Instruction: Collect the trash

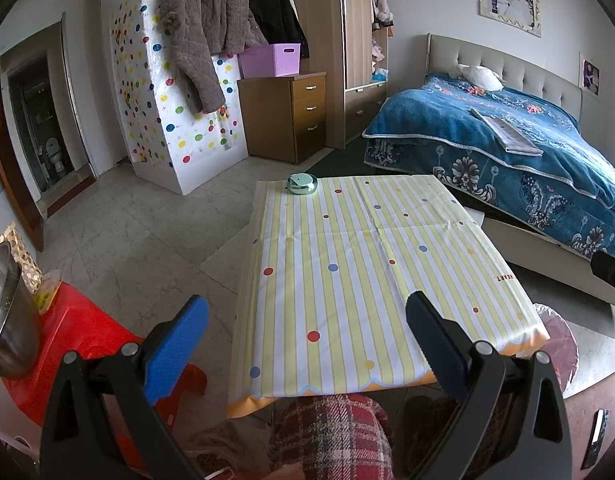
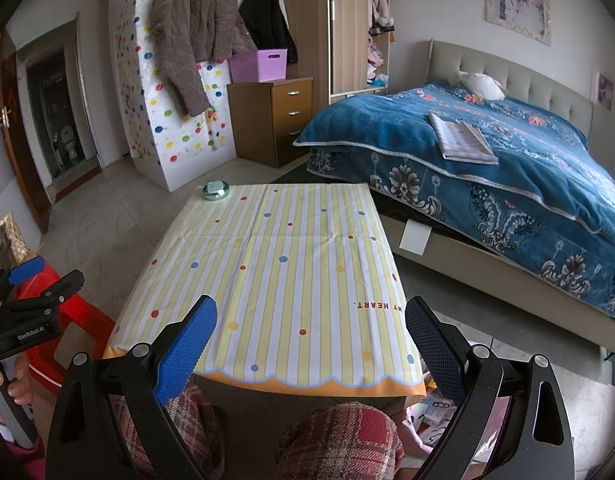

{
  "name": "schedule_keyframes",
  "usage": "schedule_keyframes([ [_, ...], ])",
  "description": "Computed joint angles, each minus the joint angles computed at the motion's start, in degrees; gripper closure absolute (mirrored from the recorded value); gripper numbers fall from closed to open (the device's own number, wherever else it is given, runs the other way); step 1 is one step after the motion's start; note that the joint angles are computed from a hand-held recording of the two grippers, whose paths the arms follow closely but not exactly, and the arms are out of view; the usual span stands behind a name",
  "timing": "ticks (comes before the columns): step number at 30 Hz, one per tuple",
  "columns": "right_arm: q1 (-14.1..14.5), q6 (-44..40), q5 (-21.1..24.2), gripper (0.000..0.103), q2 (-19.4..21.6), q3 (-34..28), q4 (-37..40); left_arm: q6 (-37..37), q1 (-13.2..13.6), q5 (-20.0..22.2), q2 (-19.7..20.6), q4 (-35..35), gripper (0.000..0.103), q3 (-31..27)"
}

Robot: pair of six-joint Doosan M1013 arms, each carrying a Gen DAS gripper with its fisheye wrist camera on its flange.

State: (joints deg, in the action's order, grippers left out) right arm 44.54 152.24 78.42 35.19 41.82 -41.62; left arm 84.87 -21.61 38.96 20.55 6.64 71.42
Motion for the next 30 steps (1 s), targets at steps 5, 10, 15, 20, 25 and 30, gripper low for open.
schedule_keyframes([
  [5,0.01,0.01,0.12,0.009,0.01,-0.02,-0.01,0.18,-0.02,-0.03,-0.01,-0.13,0.007,0.0],
  [10,0.04,0.09,0.02,0.009,-0.06,0.14,-0.07,0.08,-0.04,0.04,-0.03,0.06,0.007,-0.09],
  [15,0.05,0.1,-0.03,0.009,-0.09,0.19,-0.07,-0.11,-0.09,0.2,0.0,0.33,0.007,-0.36],
  [20,0.01,0.33,-0.35,0.009,-0.4,0.88,-0.05,-0.09,-0.14,0.53,0.11,0.54,0.007,-0.56],
  [25,0.02,0.52,-0.44,0.009,-0.46,1.01,-0.16,-0.57,-0.2,0.45,0.15,0.87,0.007,-0.52],
  [30,-0.03,1.26,-0.89,0.009,-1.04,2.4,-0.05,0.7,0.01,-0.59,0.15,-1.24,0.007,-0.07],
])
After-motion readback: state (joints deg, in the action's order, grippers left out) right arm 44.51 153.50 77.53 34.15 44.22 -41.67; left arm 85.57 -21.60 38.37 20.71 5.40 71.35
